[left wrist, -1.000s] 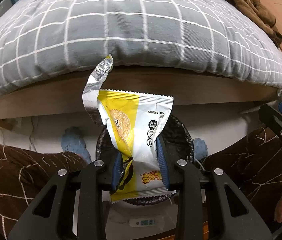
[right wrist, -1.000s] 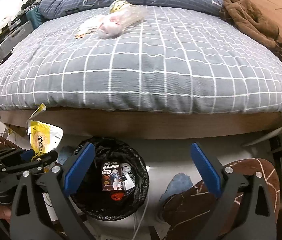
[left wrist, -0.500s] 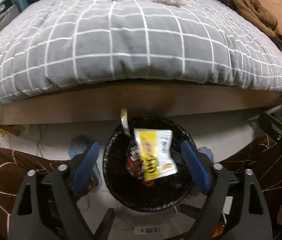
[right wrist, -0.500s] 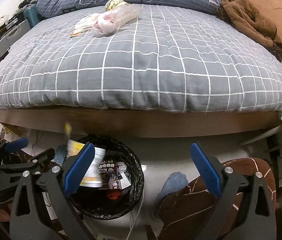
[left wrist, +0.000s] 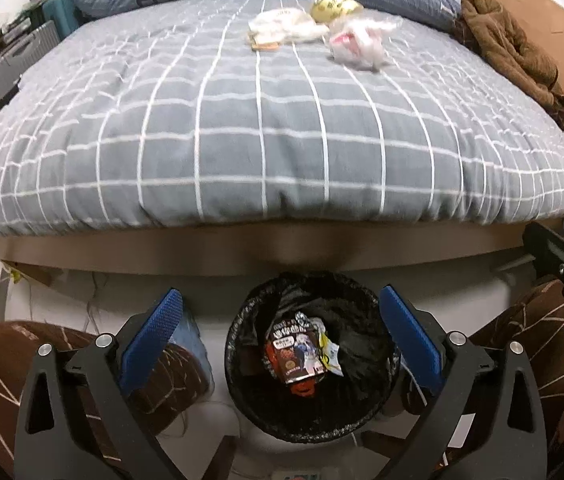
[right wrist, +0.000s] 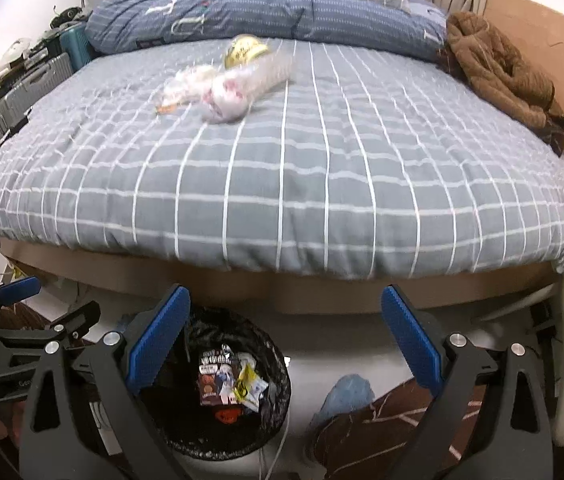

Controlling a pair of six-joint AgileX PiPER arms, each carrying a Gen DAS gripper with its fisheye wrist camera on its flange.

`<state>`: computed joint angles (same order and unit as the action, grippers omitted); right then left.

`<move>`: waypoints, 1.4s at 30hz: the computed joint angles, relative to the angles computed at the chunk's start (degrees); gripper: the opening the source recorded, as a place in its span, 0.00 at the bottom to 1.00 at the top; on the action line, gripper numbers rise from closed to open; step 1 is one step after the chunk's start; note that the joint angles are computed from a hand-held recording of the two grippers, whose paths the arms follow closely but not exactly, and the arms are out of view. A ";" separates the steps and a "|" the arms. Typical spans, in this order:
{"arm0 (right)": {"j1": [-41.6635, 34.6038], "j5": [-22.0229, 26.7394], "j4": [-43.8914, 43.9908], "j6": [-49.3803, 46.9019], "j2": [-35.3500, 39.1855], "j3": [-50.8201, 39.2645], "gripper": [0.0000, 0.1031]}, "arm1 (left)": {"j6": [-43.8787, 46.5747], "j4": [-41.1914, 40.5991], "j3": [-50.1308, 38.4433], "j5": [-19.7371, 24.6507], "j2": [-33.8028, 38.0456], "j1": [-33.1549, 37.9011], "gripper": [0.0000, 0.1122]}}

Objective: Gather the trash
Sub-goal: 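Raise both tools back over the bed toward the can and bubble wrap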

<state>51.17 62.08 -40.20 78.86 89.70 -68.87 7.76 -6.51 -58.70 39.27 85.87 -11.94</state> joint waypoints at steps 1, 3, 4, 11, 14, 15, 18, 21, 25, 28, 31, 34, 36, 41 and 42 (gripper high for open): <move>-0.27 0.27 -0.28 -0.48 0.04 -0.74 0.90 | -0.13 -0.05 -0.63 0.16 0.11 0.07 0.87; -0.95 0.76 -0.69 -1.91 0.34 -2.46 0.90 | 1.65 -1.58 -2.63 1.04 0.63 0.98 0.87; -1.18 1.11 -0.87 -2.52 0.49 -3.24 0.90 | 1.30 -1.11 -3.49 1.12 0.83 0.97 0.87; -3.21 2.84 -1.33 -6.33 0.84 -8.33 0.90 | 1.53 -1.48 -11.90 4.39 2.68 2.19 0.87; -3.70 3.84 -1.59 -7.97 1.27 -10.68 0.90 | 1.36 -1.81 -15.90 5.87 3.55 2.65 0.87; -3.87 4.20 -1.64 -8.47 1.51 -11.54 0.90 | 1.11 -1.65 -16.82 6.25 3.87 2.66 0.87; -4.51 4.54 -1.69 -9.79 1.98 -13.75 0.90 | 0.45 -1.32 -20.19 7.57 4.94 2.58 0.87; -5.17 4.75 -1.67 -11.20 2.80 -16.06 0.90 | 0.33 -1.20 -22.54 8.48 5.80 2.49 0.87; -6.53 4.75 -1.08 -13.23 4.38 -19.44 0.90 | 0.51 -1.49 -26.04 9.85 7.64 2.58 0.87; -7.36 6.14 -1.14 -14.82 5.90 -22.98 0.90 | 0.02 -0.92 -28.79 10.80 9.05 2.52 0.87; -8.75 4.24 -1.43 -16.19 6.30 -24.05 0.90 | 0.10 -0.85 -30.83 11.12 10.31 2.62 0.87; -9.83 4.08 -0.52 -17.93 7.48 -25.32 0.90 | 0.22 -0.87 -32.66 11.32 12.12 2.65 0.87; -10.57 3.76 -0.06 -17.92 7.89 -25.50 0.90 | 0.13 -0.80 -33.91 11.27 13.56 2.61 0.87; -13.63 1.84 1.64 -19.86 9.72 -26.64 0.90 | -0.45 -1.20 -40.39 12.67 19.26 2.84 0.87; -14.14 1.50 1.87 -20.37 10.17 -26.99 0.90 | -0.38 -1.34 -41.71 12.88 20.33 2.91 0.87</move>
